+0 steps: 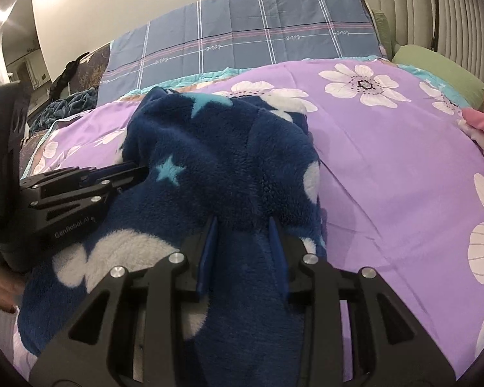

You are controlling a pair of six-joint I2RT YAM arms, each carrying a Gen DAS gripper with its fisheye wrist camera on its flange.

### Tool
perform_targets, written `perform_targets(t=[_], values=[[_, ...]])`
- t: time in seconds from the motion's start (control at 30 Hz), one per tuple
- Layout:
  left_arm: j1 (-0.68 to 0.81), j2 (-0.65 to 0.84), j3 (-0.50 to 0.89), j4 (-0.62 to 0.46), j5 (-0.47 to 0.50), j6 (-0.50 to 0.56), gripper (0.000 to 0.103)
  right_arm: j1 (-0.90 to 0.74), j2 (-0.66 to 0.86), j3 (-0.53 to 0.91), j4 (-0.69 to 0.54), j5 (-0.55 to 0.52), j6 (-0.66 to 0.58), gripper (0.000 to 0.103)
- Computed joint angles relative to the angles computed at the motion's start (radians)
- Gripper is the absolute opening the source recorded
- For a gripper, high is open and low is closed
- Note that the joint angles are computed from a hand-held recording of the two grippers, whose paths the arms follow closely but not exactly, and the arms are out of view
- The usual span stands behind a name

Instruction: Fold small clothes

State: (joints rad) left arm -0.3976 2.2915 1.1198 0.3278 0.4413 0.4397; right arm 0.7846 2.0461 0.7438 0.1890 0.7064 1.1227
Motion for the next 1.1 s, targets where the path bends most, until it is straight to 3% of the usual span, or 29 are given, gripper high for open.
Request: perform_targets(t=[0.07,0.17,0.27,0.33,0.4,0.43,0.47,0.5,0.53,0.57,0.63,0.87,0.93,1.03,1.1], values=[[0.003,-0.031,-0.037,0.013,-0.011,0.025,0.023,0.003,-0.003,0.005,-0.01,-0.001,-0.014,0.033],[0.022,-0.088,0.0,-0.116,0.029,0.042,0.023,0.005,-0.01,0.027,-0.063,-0.004,-0.024,0.033],[0.043,-0.107,0.073,-0.139,0.066,-0.024,0.024,-0.002,-0.017,0.003,-0.023,-0.017,-0.023,0.033],[0.048,-0.075,0.164,-0.179,0.073,-0.059,0.024,0.003,-0.013,0.009,-0.03,-0.009,-0.017,0.033],[0.042,0.047,0.37,-0.302,0.08,-0.118,0.025,0.01,-0.005,0.024,-0.053,0.005,-0.008,0.033],[0.024,0.137,0.486,-0.368,0.007,-0.11,0.027,0.012,-0.002,0.029,-0.058,0.008,-0.004,0.033],[0.004,0.21,0.562,-0.397,-0.077,-0.083,0.04,0.011,-0.002,0.025,-0.05,0.008,-0.006,0.033],[-0.02,0.275,0.586,-0.361,-0.163,-0.04,0.046,0.004,0.0,0.023,-0.036,0.003,-0.009,0.033],[-0.021,0.291,0.561,-0.283,-0.156,-0.023,0.047,-0.003,0.001,0.025,-0.036,-0.003,-0.005,0.033],[-0.03,0.275,0.528,-0.242,-0.179,-0.071,0.047,-0.009,-0.001,0.024,-0.035,-0.008,-0.002,0.033],[-0.04,0.254,0.484,-0.196,-0.211,-0.059,0.047,-0.011,-0.004,0.006,-0.004,-0.011,-0.008,0.033],[-0.002,0.131,0.397,-0.253,-0.15,-0.093,0.047,0.009,0.002,0.025,-0.047,0.013,-0.006,0.033],[0.016,0.024,0.276,-0.228,-0.082,-0.081,0.047,0.013,0.0,0.015,-0.034,0.014,-0.002,0.033],[0.034,-0.143,0.039,-0.113,0.021,0.023,0.049,0.01,-0.002,0.008,-0.02,0.011,-0.003,0.033],[0.046,-0.215,-0.072,-0.09,0.071,0.084,0.059,0.013,0.0,0.007,-0.017,0.019,0.0,0.033]])
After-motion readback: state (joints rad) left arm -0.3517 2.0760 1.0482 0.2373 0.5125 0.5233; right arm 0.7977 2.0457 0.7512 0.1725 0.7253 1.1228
